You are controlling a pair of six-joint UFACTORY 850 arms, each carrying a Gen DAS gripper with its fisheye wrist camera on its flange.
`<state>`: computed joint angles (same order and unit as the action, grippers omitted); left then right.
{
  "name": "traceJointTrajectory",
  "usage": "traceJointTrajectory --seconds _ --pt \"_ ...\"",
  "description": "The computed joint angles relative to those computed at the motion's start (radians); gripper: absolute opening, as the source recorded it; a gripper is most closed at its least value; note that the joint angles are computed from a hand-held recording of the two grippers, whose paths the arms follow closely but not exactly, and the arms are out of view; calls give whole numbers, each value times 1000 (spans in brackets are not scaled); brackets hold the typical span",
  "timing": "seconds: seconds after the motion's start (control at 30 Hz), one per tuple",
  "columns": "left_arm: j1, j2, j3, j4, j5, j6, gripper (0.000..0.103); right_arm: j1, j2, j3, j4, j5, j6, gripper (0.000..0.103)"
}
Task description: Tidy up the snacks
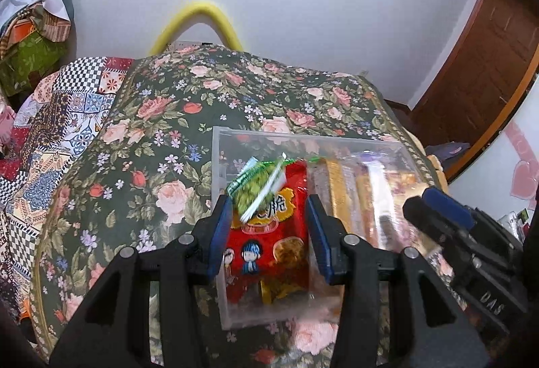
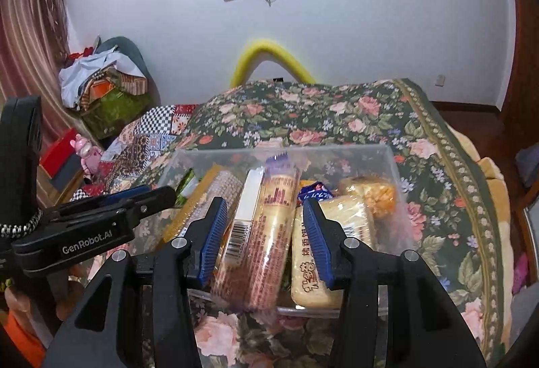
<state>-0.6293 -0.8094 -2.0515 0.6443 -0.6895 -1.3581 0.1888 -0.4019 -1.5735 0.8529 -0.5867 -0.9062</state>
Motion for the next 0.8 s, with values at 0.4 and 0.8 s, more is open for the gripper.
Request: traceJointTrajectory --seconds 0.4,0.8 --pt "-170 232 198 420 -119 -325 45 -77 243 163 223 -46 -244 44" --pt "-390 302 212 676 -393 -430 65 -176 533 374 441 -129 -486 54"
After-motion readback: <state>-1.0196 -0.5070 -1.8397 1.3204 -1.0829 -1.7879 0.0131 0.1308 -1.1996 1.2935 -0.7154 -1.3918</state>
